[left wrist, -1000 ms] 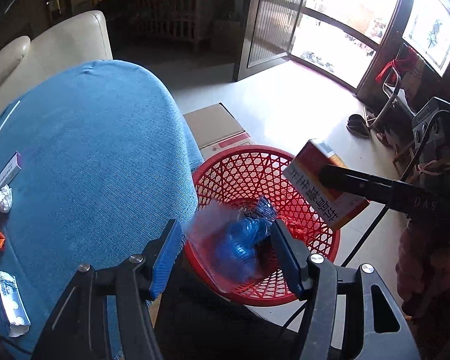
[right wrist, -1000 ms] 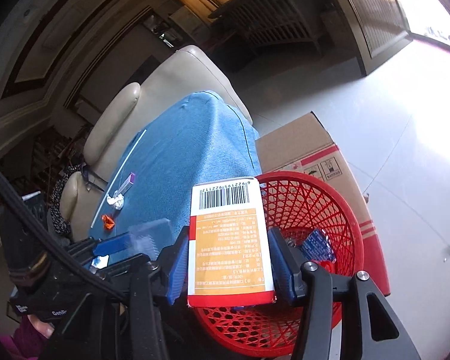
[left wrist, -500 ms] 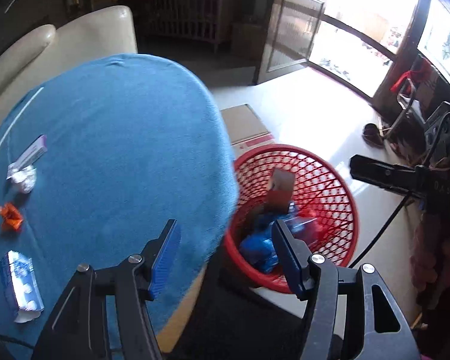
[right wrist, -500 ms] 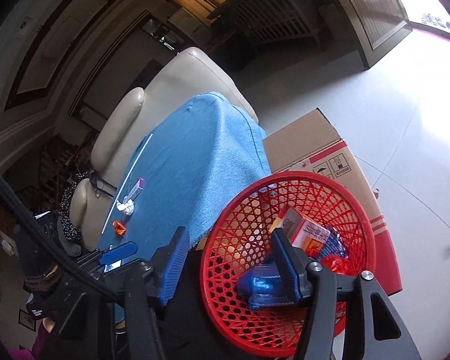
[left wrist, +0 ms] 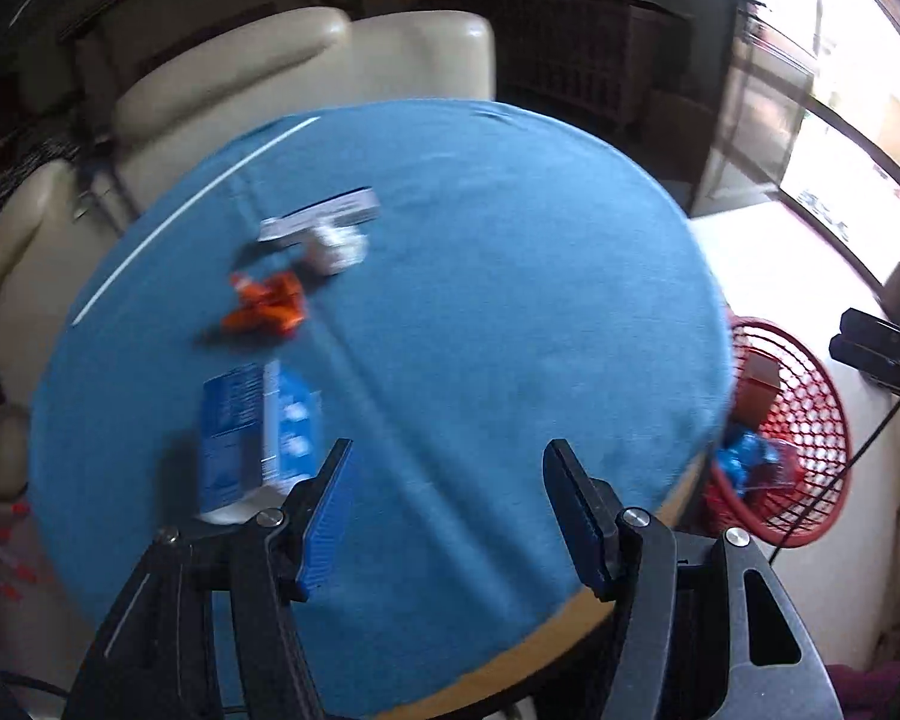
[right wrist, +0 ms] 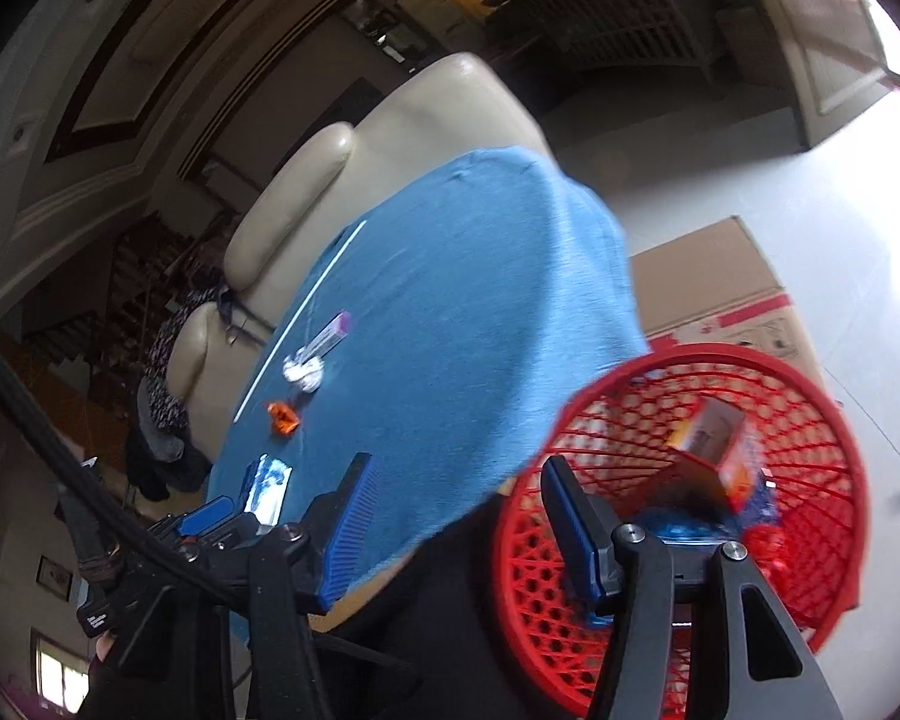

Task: Collect trash
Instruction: 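Move both tools back over the table toward the blue carton and white tissue, then grasp the blue carton with the left tool while the right tool grasps the white tissue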

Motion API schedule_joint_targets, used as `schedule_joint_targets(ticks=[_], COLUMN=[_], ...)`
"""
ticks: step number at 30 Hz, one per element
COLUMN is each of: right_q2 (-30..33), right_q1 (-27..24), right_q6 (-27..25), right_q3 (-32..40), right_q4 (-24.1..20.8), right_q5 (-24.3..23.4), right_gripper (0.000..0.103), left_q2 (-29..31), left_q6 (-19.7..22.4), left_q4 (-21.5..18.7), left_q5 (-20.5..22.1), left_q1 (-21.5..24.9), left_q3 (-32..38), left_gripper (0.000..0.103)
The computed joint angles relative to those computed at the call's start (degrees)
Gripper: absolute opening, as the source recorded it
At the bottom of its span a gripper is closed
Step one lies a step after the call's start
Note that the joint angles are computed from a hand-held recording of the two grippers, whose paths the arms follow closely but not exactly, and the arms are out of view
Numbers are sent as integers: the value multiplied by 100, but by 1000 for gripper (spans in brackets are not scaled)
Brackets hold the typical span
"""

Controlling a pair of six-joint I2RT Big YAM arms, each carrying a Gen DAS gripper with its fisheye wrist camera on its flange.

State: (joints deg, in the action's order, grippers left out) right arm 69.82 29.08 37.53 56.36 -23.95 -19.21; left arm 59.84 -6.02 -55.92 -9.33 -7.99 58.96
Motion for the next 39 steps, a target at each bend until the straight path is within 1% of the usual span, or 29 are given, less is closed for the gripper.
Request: schedule_joint_targets(ticks=[3, 8, 11, 17, 25, 28, 31, 33, 35, 39], right_q2=[290, 777, 1074, 1755, 2647, 3020, 3414, 3757, 4124, 4985], right_q1=[228, 596, 815, 1167, 1582, 1671, 1670, 1659, 1633, 1584], right_q6=[-150, -365, -491, -655, -1070, -1242, -1291, -1328, -1301, -1166], right_q3=[322, 885, 1228, 1945, 3107, 3635, 4202, 4698, 5232, 6557], right_q4=[-105, -225, -300, -558, -1123, -1372, -1596, -1779, -2016, -2601], right_q5=[-22, -48, -60, -171, -146, 3, 109, 225, 224, 211], right_gripper=[60, 60, 60, 60, 60, 60, 60, 60, 60, 60], left_q2=[-173, -341, -365, -423, -319, -260, -191, -180, -134, -68], left_q6=[-38, -31, -8, 86, 254, 308, 380, 423, 445, 479], left_q4=[-8, 25, 25, 50, 66, 95, 86, 83, 55, 37], left_q5=[-5, 125, 195, 531, 931, 1085, 1213, 1280, 1381, 1500], left_q1=[465, 1248, 1593, 2177, 2722, 2893, 3014, 3084, 3141, 3210], left_q3=[-111, -232, -274, -427, -543, -557, -530, -530, -507, -460], left_gripper=[65, 65, 65, 65, 66, 66, 66, 66, 66, 66])
